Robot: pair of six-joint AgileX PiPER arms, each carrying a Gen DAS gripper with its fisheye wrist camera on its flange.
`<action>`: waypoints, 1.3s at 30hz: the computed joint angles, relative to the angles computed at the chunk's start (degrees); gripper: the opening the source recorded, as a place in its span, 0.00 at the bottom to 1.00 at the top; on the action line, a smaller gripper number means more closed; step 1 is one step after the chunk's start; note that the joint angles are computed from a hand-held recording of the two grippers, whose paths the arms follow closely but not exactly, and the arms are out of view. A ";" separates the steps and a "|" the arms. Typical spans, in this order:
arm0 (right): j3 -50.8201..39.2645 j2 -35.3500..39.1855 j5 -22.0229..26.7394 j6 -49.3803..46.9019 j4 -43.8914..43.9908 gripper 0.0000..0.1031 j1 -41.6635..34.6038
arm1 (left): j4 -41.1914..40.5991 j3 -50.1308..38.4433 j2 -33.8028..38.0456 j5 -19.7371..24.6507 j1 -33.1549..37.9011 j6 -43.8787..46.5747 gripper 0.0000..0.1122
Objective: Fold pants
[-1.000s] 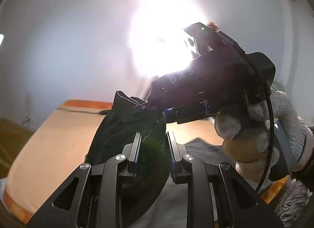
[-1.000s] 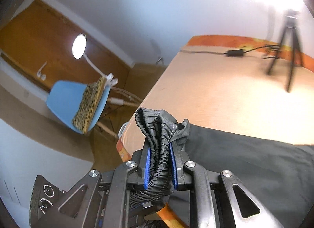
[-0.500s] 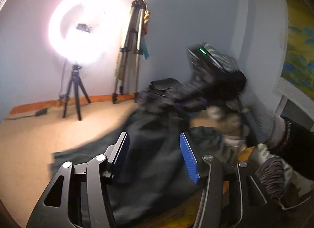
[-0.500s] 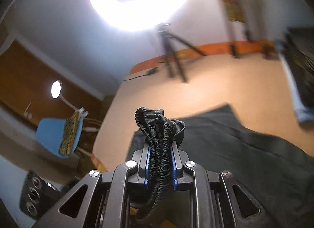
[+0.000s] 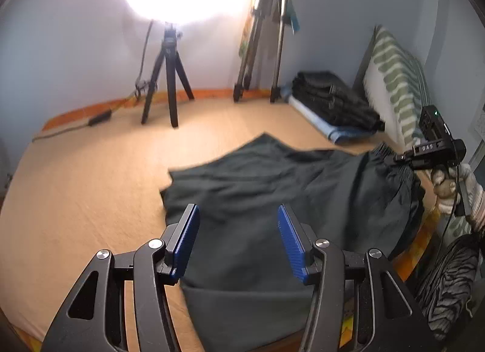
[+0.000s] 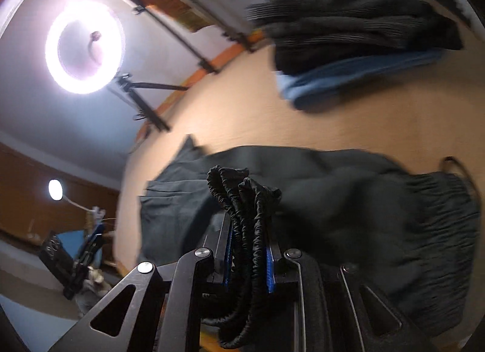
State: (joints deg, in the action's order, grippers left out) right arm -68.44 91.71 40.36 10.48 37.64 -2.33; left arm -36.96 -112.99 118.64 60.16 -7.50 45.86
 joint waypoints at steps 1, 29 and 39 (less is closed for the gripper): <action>0.67 -0.21 -0.26 -0.38 -0.52 0.15 -0.52 | 1.02 0.22 0.12 -0.11 -0.38 -0.74 0.47; 11.26 -11.85 4.65 -1.77 -3.79 0.16 -4.84 | 4.13 -2.12 2.20 -0.19 0.87 -2.56 0.47; 12.28 -18.69 8.83 10.53 -20.42 0.40 -4.55 | 0.62 -1.00 3.12 5.78 5.14 -0.88 0.47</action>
